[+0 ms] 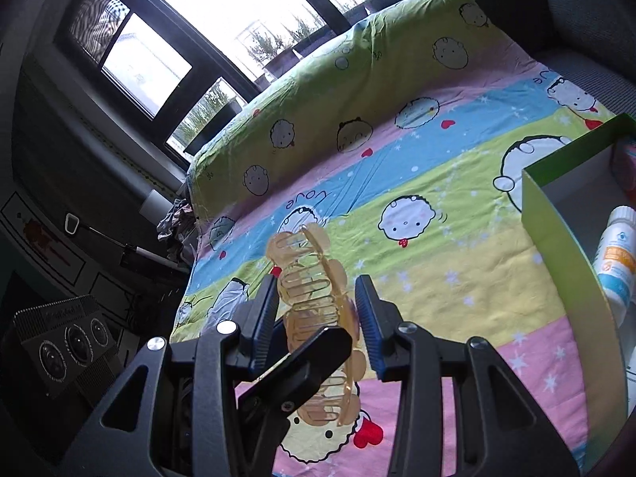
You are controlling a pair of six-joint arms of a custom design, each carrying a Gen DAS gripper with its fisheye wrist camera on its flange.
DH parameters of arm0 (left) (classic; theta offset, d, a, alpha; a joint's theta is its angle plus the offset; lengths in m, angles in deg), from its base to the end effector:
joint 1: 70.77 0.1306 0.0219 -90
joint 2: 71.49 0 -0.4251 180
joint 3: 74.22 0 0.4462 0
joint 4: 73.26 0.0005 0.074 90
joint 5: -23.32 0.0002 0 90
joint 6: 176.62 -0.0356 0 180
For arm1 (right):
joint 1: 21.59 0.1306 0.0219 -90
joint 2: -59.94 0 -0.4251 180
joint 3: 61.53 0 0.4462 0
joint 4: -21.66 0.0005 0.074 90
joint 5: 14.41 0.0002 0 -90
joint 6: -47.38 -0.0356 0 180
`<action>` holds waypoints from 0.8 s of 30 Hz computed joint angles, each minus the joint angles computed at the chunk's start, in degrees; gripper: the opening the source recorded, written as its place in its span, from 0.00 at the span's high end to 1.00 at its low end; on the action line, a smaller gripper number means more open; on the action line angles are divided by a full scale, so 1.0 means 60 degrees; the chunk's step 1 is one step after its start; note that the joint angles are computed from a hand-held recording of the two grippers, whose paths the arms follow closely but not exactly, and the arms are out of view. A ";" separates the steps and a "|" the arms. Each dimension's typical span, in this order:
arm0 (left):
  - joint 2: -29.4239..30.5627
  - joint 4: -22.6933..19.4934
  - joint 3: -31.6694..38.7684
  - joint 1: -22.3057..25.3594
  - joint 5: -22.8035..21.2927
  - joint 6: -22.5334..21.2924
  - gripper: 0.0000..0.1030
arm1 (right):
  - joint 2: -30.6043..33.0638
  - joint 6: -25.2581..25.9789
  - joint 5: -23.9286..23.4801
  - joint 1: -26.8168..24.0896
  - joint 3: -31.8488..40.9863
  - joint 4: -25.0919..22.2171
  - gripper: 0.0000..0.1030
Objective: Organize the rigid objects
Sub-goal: 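Lift and carry the amber ribbed piece with the right gripper into the box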
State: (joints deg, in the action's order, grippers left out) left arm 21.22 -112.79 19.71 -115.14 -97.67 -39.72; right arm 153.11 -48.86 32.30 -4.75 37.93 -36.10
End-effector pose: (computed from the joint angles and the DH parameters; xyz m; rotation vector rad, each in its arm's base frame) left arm 0.4199 -0.3858 0.4998 -0.3329 2.1226 -0.3246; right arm 0.5204 0.1825 0.5257 -0.5561 2.3717 1.1069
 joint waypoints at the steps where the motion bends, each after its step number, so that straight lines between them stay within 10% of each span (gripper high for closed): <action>1: 0.0119 0.0111 0.0146 -0.0018 0.0072 -0.0194 0.65 | -0.0053 -0.0064 0.0049 -0.0115 -0.0013 0.0112 0.61; 9: 0.1575 0.0245 0.1853 -0.0221 0.0450 -0.1717 0.65 | -0.0349 -0.0188 0.0850 -0.1018 -0.0145 0.0646 0.60; 24: 0.3541 -0.0155 0.4192 -0.0055 0.2469 -0.2463 0.65 | -0.0122 -0.1040 0.1693 -0.2227 -0.0114 0.0675 0.60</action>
